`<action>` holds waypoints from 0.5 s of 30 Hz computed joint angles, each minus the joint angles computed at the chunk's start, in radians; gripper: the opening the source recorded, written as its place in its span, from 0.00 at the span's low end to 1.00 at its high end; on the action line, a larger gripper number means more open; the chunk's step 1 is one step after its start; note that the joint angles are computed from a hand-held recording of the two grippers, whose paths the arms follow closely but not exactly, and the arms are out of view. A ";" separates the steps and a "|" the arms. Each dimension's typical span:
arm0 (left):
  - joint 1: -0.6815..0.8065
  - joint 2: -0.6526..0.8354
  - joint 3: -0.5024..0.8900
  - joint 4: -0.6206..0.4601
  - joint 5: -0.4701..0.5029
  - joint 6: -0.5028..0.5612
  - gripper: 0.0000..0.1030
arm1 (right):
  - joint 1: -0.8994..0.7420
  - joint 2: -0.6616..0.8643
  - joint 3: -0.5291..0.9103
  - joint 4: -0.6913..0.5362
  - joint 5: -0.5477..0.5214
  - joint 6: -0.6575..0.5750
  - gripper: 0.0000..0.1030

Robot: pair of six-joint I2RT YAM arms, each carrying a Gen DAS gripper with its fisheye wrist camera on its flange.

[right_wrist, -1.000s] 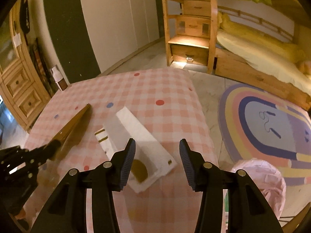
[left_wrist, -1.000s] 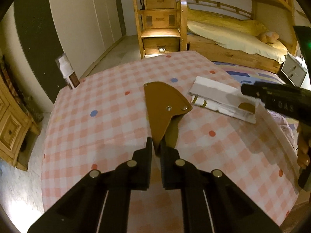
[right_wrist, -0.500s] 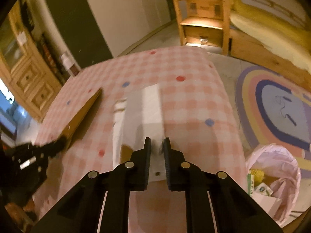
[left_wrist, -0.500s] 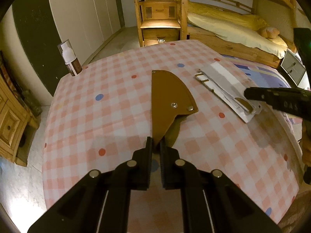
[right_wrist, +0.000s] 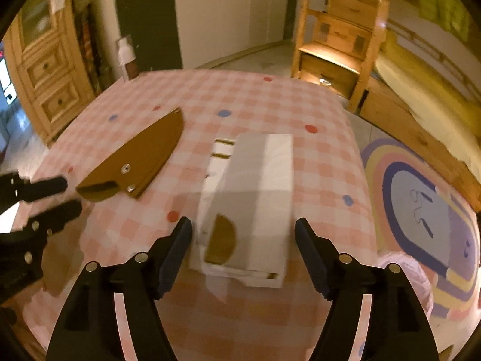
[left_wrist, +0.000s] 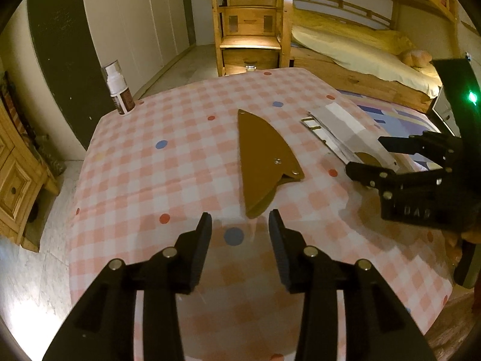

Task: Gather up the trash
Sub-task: 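Grasp the white paper packet with the right tool and lift it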

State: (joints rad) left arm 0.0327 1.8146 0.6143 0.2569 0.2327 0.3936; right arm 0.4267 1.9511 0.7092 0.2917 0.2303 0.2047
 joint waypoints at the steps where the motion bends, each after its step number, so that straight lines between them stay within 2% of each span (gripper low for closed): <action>1: 0.005 0.004 0.007 -0.004 0.003 -0.001 0.37 | 0.004 0.002 0.006 -0.007 0.009 -0.003 0.69; 3: 0.013 0.007 0.011 -0.008 0.007 -0.001 0.37 | 0.001 -0.006 0.000 -0.016 -0.002 0.006 0.68; 6: 0.027 0.009 0.019 -0.021 0.019 -0.001 0.37 | -0.017 -0.024 -0.013 -0.021 -0.051 0.019 0.54; 8: 0.030 0.010 0.022 -0.024 0.023 0.001 0.37 | -0.015 -0.037 -0.023 -0.025 -0.048 0.026 0.37; 9: 0.030 0.010 0.021 -0.025 0.025 0.003 0.37 | -0.012 -0.038 -0.027 -0.023 -0.041 0.027 0.34; 11: 0.030 0.009 0.019 -0.027 0.027 0.003 0.37 | 0.005 -0.054 -0.041 -0.015 0.004 0.028 0.11; 15: 0.028 0.014 0.024 -0.036 0.042 -0.004 0.37 | 0.022 -0.136 -0.101 0.013 0.054 0.063 0.09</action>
State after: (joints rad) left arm 0.0608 1.8287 0.6388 0.2208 0.2742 0.3900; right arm 0.4488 1.8152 0.6077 0.3048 0.2845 0.2674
